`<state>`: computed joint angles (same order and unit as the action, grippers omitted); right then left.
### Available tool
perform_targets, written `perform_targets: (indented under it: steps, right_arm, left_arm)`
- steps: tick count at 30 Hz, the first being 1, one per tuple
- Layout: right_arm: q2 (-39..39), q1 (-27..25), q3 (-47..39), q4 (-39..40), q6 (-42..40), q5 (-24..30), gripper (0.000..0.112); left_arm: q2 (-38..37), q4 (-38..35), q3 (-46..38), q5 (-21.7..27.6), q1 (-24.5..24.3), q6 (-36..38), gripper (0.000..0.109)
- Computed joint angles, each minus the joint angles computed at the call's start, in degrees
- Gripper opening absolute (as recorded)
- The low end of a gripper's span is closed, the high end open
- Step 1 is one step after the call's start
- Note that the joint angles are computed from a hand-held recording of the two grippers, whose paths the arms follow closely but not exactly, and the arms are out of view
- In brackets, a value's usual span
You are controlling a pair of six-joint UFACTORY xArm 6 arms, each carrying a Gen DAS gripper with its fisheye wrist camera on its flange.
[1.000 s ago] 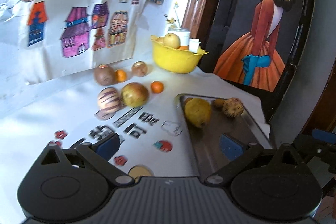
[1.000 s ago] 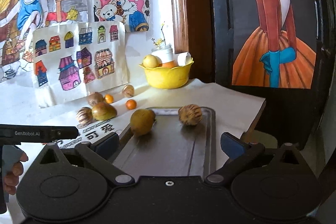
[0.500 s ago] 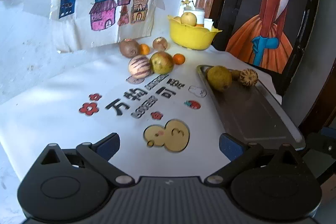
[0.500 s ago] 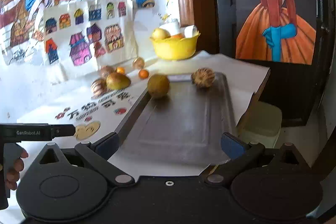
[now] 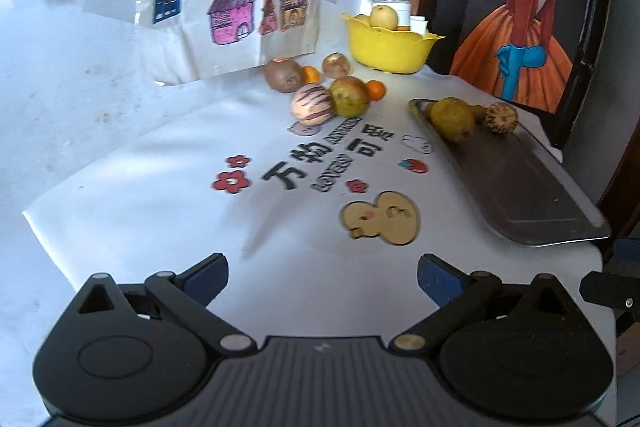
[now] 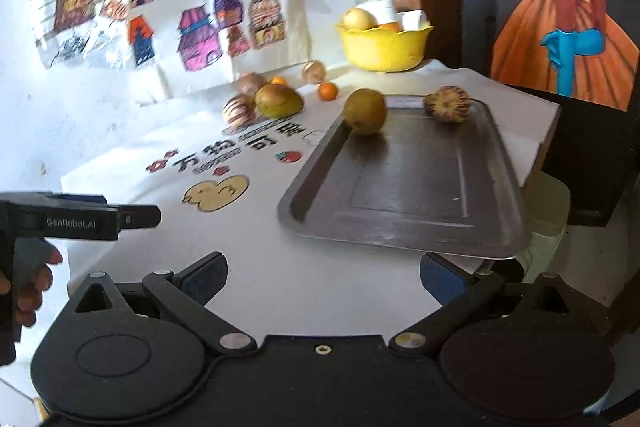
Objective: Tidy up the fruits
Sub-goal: 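Swing both open tools away from the tray toward the loose fruits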
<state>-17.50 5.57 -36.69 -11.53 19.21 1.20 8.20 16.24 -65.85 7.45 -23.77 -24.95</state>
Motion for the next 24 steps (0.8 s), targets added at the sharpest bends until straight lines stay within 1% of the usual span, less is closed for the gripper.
perform_targets:
  steps: [7, 14, 18, 22, 24]
  right_arm:
    - [3.6, 2.5, -3.8, 3.6, -5.1, 1.5, 0.102]
    - [7.5, 4.1, -8.5, 5.2, -9.7, 2.9, 0.102]
    - [9.9, 4.9, -11.8, 10.5, -17.1, 4.0, 0.102]
    - [12.2, 4.6, -15.7, 10.8, -22.2, 5.3, 0.102]
    - [13.5, 4.6, -18.1, 15.1, -27.8, 6.5, 0.102]
  left_arm:
    - [-0.6, 3.2, 0.5, 0.6, 3.0, -1.4, 0.103]
    - [0.3, 5.7, -0.8, 1.1, 5.8, -2.2, 0.103]
    - [1.3, 5.7, -2.0, 1.3, 6.9, -1.1, 0.103]
    - [2.7, 4.4, -3.8, 1.5, 7.4, 1.7, 0.103]
    - [3.6, 3.4, -4.9, 1.6, 7.5, 3.3, 0.103]
